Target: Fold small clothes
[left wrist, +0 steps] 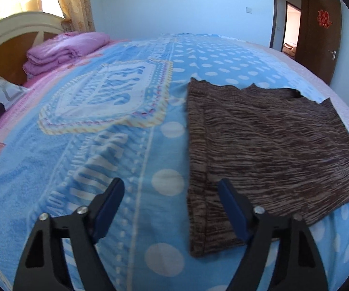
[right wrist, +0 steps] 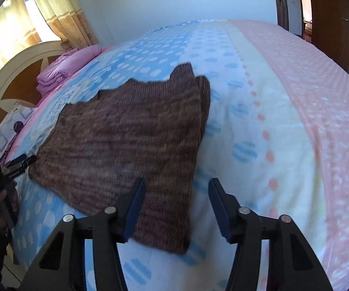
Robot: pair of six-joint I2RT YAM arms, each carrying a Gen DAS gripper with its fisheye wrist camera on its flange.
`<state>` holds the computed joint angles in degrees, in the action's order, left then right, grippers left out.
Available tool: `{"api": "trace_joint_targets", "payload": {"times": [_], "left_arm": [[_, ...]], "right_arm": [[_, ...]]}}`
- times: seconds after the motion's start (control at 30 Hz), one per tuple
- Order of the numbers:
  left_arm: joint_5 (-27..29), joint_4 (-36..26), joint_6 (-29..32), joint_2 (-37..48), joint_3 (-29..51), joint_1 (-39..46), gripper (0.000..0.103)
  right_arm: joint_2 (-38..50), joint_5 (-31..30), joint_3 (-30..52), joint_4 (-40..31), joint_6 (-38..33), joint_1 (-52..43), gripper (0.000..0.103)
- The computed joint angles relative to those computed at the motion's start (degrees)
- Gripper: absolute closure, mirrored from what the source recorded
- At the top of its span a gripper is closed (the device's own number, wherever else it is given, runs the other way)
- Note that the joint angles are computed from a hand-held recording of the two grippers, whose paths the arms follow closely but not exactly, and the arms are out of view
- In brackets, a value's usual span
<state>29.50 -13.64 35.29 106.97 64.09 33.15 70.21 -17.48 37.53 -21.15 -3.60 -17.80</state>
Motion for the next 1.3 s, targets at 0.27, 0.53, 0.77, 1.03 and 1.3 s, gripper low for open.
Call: {"api": "trace_joint_targets", "payload": {"times": [0.27, 0.53, 0.77, 1.03, 1.3], "left_arm": [[3.35, -6.70, 2.03, 3.74, 4.36, -0.27, 0.063], [10.32, -11.31, 7.51, 1.62, 3.75, 2.84, 0.095], [7.74, -9.67, 6.09, 2.71, 3.92, 2.35, 0.088], [3.90, 1.03, 1.26, -1.84, -1.95, 2.03, 0.031], [-6.07, 5.43, 2.27, -1.42, -4.27, -3.62, 0.026]], "right_arm": [[-1.32, -0.83, -3.21, 1.60, 0.76, 0.45, 0.087], [-8.56, -5.83, -5.19, -2.29, -0.73, -2.90, 0.096], [-4.62, -5.97, -6.10, -0.44, -0.06, -3.33, 0.096], [-13.08, 15.73, -5.00, -3.01, 1.83, 9.46, 0.065], [1.64, 10.27, 2.58, 5.67, 5.25, 14.13, 0.053]]}}
